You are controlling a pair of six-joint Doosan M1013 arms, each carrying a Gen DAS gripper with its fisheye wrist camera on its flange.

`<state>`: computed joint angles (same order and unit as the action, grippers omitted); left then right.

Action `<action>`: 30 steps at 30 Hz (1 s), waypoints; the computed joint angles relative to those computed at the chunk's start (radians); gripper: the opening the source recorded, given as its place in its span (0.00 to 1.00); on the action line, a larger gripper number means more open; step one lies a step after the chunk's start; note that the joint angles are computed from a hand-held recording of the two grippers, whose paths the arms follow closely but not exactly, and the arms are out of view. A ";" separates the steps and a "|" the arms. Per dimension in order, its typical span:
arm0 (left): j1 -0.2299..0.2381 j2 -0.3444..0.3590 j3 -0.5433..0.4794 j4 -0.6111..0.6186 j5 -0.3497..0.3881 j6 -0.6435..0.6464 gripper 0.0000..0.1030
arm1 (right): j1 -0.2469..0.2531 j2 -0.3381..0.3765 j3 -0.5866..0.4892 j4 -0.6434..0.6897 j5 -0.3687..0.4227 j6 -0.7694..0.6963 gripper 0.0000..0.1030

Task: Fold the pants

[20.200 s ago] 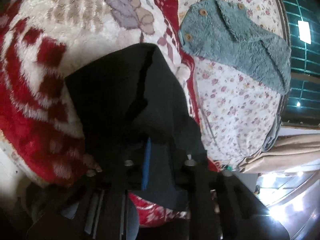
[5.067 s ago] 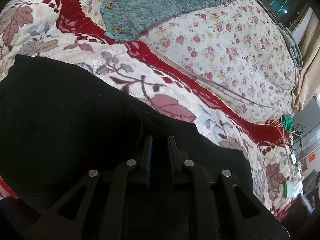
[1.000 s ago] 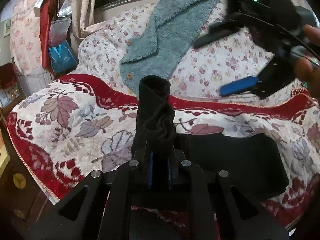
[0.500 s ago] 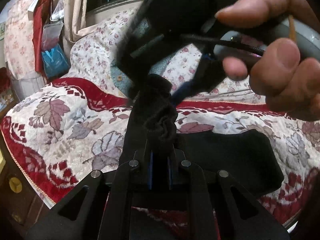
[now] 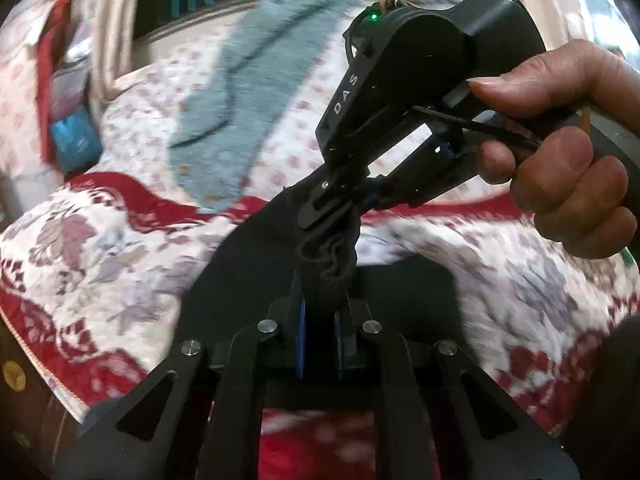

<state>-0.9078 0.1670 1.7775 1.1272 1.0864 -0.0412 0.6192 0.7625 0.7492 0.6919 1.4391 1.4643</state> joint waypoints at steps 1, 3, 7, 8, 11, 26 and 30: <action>-0.007 0.023 -0.023 -0.010 -0.002 0.030 0.09 | -0.014 -0.011 0.032 0.013 -0.014 -0.008 0.10; -0.014 0.055 -0.054 -0.021 -0.008 0.074 0.09 | -0.054 -0.047 0.132 0.061 -0.061 -0.039 0.10; -0.021 0.109 -0.108 -0.046 -0.011 0.144 0.09 | -0.101 -0.076 0.223 0.113 -0.101 -0.072 0.10; -0.019 0.118 -0.118 -0.060 -0.013 0.157 0.09 | -0.105 -0.076 0.229 0.117 -0.104 -0.075 0.10; -0.005 0.137 -0.138 -0.101 -0.026 0.184 0.09 | -0.113 -0.068 0.234 0.117 -0.110 -0.077 0.10; -0.005 -0.006 0.018 -0.253 -0.344 0.200 0.21 | -0.138 -0.125 0.375 0.220 -0.271 -0.149 0.24; -0.001 -0.095 0.082 -0.161 -0.414 0.045 0.21 | -0.121 -0.213 0.440 0.001 -0.487 -0.026 0.24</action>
<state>-0.9086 0.0722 1.8595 0.9665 0.6722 0.0041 0.4978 0.5500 1.1897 0.6930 0.9524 1.4387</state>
